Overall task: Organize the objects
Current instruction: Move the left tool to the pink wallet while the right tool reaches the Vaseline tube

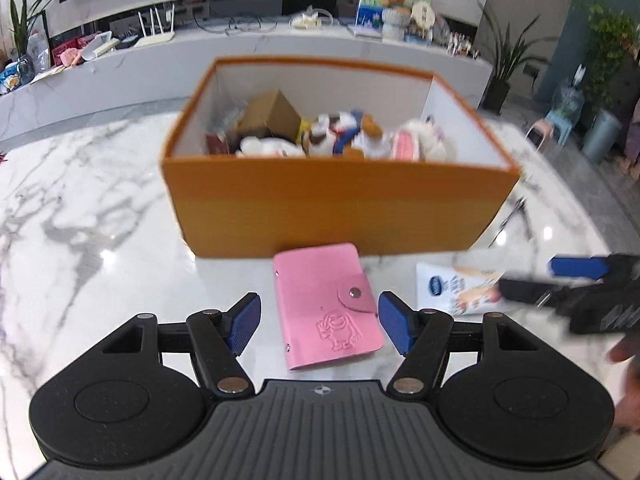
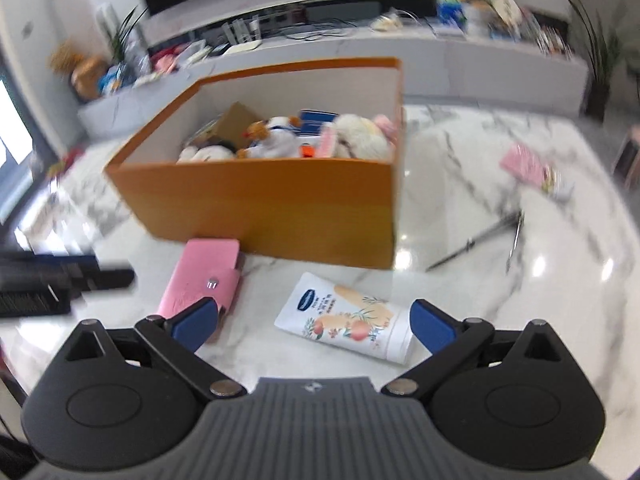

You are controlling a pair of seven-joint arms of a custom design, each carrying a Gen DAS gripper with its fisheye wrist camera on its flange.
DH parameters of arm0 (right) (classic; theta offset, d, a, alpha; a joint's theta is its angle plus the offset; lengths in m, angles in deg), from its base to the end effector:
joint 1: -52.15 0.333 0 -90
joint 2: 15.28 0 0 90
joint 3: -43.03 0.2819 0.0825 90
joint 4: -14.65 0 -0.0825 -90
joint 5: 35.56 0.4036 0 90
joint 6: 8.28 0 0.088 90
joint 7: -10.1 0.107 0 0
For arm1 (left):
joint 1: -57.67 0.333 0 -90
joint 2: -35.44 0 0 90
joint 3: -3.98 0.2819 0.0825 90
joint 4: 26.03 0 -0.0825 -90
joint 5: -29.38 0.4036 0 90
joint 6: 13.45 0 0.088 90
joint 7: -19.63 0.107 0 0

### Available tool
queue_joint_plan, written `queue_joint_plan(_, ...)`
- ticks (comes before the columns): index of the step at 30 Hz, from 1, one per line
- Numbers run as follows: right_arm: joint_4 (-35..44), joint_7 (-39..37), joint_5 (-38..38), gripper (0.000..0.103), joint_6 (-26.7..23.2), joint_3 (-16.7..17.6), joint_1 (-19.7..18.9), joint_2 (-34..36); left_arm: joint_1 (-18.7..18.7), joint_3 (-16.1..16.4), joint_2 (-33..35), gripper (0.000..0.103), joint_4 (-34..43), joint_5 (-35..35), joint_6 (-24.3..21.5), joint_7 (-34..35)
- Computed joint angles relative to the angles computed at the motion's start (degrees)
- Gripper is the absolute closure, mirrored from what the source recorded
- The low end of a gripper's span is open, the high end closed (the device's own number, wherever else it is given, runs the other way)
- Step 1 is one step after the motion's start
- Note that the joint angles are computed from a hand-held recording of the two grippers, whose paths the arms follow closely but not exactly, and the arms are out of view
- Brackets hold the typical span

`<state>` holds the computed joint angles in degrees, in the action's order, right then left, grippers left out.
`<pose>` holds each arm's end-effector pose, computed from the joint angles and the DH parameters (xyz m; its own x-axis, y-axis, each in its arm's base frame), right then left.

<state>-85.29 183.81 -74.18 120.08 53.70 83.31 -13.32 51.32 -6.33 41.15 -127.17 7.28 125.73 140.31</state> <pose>0.4839 0.4065 0.5594 -0.3190 -0.9149 -0.2474 -0.6581 0.4017 -0.6368 0.6251 -0.1842 0.5252 -0.5844 -0.8075 0.0802 -0.6734 0.4275 -0.6031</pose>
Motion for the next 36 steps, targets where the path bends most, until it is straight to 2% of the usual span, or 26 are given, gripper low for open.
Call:
queue_joint_plan(4,-6.2,5.1,-0.4,0.001,6.5,-0.9,-1.9,-3.8,-1.6,-0.3,2.8,0.026,0.4,5.1,1.5,-4.1)
queue_joint_plan(8,-12.4,8.8,1.4,0.001,18.0,-1.8,-4.9,-5.8,-2.9,-0.4,4.1,0.026,-0.1,8.7,4.0,-8.0)
queue_joint_plan(13,-17.4,19.9,-3.1,0.001,30.2,-1.9,-8.8,-6.3,-3.5,-0.5,4.4,0.026,-1.0,11.3,5.6,-10.1)
queue_joint_plan(16,-17.4,20.6,-2.3,0.001,32.7,-2.0,-9.6,-4.9,-4.1,-0.1,4.4,0.025,-1.5,14.4,7.3,-11.8)
queue_joint_plan(20,-15.9,13.6,3.7,0.001,33.1,-2.3,-8.9,-2.5,-3.4,-0.4,5.1,0.017,-1.0,12.7,7.3,-11.4)
queue_joint_plan(25,-14.5,-5.1,20.3,0.001,31.6,-1.7,-6.9,-1.8,-2.4,-0.4,5.0,0.017,-0.6,10.3,6.1,-10.7)
queue_joint_plan(27,-12.8,-6.3,18.1,0.001,28.3,-1.3,-6.0,-2.0,-2.1,-0.3,4.7,0.017,-1.0,9.7,6.6,-10.3)
queue_joint_plan(31,-5.3,-7.9,13.2,0.001,13.4,-0.6,-4.1,0.7,-1.2,-0.6,5.7,0.017,0.7,6.8,4.9,-8.4)
queue_joint_plan(33,-3.4,-10.9,14.0,0.001,11.1,-0.7,-3.4,2.0,-1.2,-0.7,5.9,0.017,0.9,6.2,4.6,-8.2)
queue_joint_plan(36,-2.7,-12.4,14.7,0.001,10.8,-1.1,-2.8,2.9,-1.2,-0.9,6.1,0.017,0.6,5.2,5.1,-7.4)
